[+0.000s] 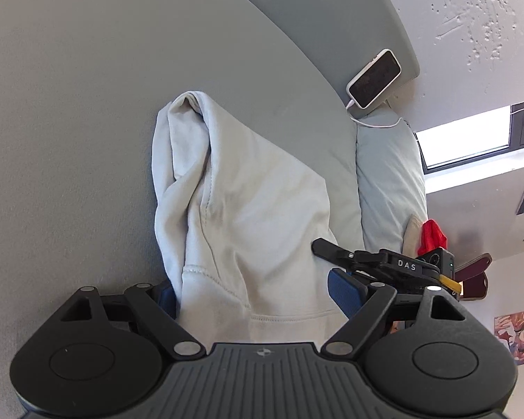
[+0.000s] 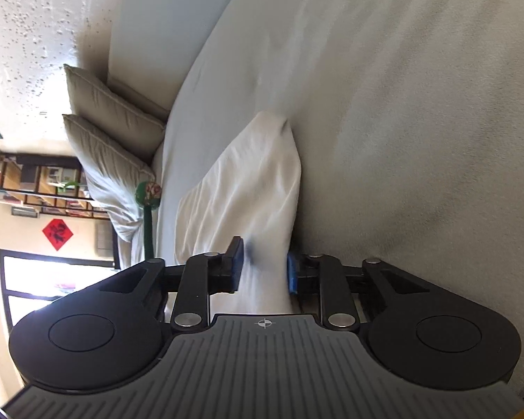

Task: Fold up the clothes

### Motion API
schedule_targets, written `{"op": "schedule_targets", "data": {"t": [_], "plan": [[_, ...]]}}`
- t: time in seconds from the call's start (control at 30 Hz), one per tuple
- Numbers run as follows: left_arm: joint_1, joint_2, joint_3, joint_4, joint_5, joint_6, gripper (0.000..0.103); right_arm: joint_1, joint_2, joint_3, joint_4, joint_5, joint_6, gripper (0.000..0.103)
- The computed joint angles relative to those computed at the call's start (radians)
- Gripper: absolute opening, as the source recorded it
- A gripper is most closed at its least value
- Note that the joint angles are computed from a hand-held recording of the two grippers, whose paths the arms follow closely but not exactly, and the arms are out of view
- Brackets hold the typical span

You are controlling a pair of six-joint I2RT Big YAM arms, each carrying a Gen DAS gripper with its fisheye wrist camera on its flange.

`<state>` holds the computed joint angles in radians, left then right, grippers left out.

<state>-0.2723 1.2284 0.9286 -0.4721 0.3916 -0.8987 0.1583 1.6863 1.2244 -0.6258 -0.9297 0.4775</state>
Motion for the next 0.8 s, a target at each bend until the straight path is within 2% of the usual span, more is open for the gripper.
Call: {"op": "schedule_targets", "data": {"t": [0.03,0.07,0.1,0.13,0.17,0.2,0.3,0.4,0.47,0.53,0.63,0.67,0.8], "plan": [[-0.010,0.002,0.014,-0.022,-0.031,0.001,0.070,0.010,-0.006,-0.005,0.016,0.030,0.012,0.009],[-0.030,0.005,0.037,-0.069,-0.086,0.014,0.061,0.021,-0.023,-0.014,0.033,0.064,0.020,0.008],[-0.057,0.007,0.065,-0.132,-0.159,0.044,0.037,0.032,-0.040,-0.022,0.048,0.100,0.024,0.008],[-0.084,0.011,0.093,-0.193,-0.234,0.070,0.019,0.045,-0.072,-0.035,0.054,0.161,-0.001,0.007],[-0.114,0.004,0.104,-0.214,-0.297,0.080,0.014,0.059,-0.111,-0.052,0.067,0.222,-0.035,0.006],[-0.143,-0.003,0.115,-0.233,-0.360,0.089,0.012,0.073,-0.149,-0.069,0.080,0.281,-0.070,0.006],[-0.261,-0.031,0.146,-0.257,-0.560,0.096,0.010,0.099,-0.254,-0.114,0.117,0.379,-0.098,0.005],[-0.393,-0.036,0.208,-0.306,-0.765,0.129,0.010,0.100,-0.362,-0.157,0.129,0.429,-0.116,0.004],[-0.460,-0.042,0.240,-0.309,-0.851,0.142,0.010,0.087,-0.429,-0.184,0.135,0.436,-0.112,0.004],[-0.522,-0.042,0.270,-0.280,-0.916,0.164,0.010,0.054,-0.517,-0.218,0.142,0.445,-0.105,0.004],[-0.614,-0.007,0.330,-0.229,-1.006,0.234,0.010,-0.048,-0.656,-0.275,0.136,0.405,-0.095,0.004],[-0.636,0.005,0.346,-0.202,-1.013,0.260,0.010,-0.087,-0.699,-0.291,0.131,0.389,-0.093,0.004],[-0.693,0.087,0.427,-0.103,-0.957,0.326,0.010,-0.286,-0.849,-0.337,0.072,0.335,-0.126,0.004]]}}
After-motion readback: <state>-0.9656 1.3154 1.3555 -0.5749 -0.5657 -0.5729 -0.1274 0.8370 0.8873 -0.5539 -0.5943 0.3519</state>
